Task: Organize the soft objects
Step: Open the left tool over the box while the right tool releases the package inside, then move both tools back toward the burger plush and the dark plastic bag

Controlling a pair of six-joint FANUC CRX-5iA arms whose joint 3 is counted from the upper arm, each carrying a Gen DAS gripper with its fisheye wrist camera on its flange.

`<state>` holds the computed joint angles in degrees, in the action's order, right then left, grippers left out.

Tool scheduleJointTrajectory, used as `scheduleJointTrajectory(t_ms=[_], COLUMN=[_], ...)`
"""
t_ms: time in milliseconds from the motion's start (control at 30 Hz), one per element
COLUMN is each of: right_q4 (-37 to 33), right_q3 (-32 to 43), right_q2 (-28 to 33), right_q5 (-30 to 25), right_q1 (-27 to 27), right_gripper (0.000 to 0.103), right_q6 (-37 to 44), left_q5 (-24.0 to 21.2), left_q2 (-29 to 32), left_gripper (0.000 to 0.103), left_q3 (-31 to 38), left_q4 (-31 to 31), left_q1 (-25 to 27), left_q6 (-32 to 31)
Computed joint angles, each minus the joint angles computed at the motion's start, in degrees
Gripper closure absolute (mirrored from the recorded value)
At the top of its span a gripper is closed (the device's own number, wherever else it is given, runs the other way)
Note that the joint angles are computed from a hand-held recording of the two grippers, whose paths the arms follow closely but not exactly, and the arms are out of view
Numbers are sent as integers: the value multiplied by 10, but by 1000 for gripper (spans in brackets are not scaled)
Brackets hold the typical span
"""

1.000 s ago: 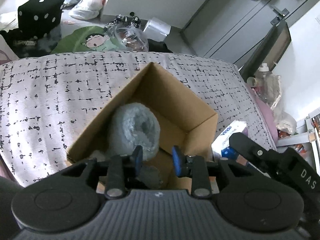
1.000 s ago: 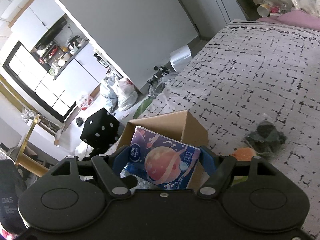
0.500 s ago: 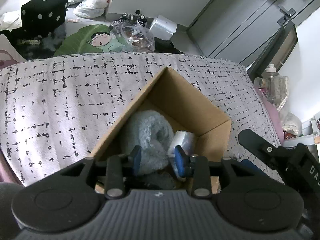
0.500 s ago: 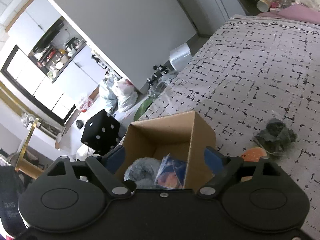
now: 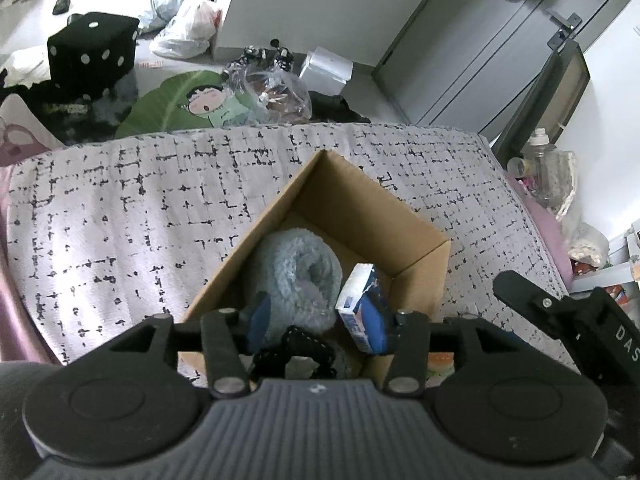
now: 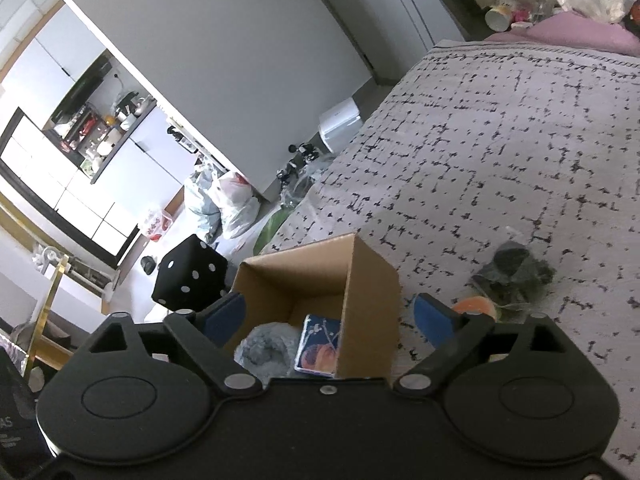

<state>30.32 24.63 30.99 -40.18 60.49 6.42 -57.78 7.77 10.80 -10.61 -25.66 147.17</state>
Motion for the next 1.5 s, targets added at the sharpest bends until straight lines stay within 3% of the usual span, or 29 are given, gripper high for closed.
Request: scheduleJointTrajectory(t_ms=[200,533,700,1200,1300,1500], right_q4=[-1,-8,-12,-65,-74,-101], right_q3=[-25,-72,-104,-129,-132,-137], right_q2=[-24,-63,-83,-99,-98,-95], right_q5=[3,-16,6,-1,-1,12], right_q1=[-5,-20,-29,-57,-62,-72], right_gripper=[6,6,6,7,8,22], right_q6=[-5,-48,-73,-137,-149,-163], left_q5=[-35,-70,-76,-98,-101,-106], left_q2=[14,57,82,163,176,205], left_gripper=[44,41,41,41,41,41], left_q3=[40,119,153,238,252,279], left_q4=[-42,-81,-84,-69,-68,-65], left_q1=[-27,-69,-84,-110,-114,-119], left_q6=[22,32,35,8,3,0])
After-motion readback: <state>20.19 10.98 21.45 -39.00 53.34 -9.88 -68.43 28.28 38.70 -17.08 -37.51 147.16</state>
